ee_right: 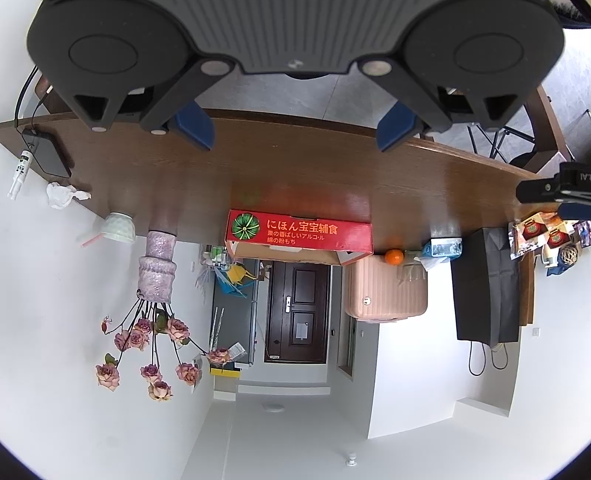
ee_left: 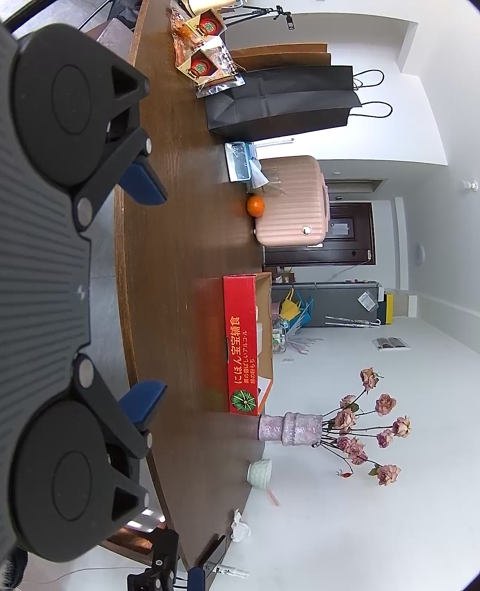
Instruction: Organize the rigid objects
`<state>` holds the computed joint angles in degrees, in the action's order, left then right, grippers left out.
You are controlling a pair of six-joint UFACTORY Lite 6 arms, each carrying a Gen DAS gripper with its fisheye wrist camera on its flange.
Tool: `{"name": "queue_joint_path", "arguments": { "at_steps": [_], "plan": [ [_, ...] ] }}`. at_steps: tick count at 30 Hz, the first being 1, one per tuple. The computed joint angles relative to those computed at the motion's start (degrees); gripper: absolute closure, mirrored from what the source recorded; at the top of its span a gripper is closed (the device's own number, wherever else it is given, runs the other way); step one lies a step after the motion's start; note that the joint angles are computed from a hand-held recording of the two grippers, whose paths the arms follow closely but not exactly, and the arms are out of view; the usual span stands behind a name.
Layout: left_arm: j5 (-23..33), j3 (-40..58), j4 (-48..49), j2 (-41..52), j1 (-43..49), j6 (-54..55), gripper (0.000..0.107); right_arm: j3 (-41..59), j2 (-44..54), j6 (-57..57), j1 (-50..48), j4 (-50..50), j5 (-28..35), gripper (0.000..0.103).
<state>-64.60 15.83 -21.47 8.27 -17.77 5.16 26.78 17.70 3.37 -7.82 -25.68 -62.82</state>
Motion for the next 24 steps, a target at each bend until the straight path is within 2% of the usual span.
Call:
{"name": "queue_joint_path", "arguments": {
  "at_steps": [24],
  "plan": [
    [0.3, 0.2, -0.7, -0.1, -0.8, 0.2, 0.004, -0.4, -0.1, -0.8, 0.2, 0.6, -0.7, 0.008]
  ]
}}
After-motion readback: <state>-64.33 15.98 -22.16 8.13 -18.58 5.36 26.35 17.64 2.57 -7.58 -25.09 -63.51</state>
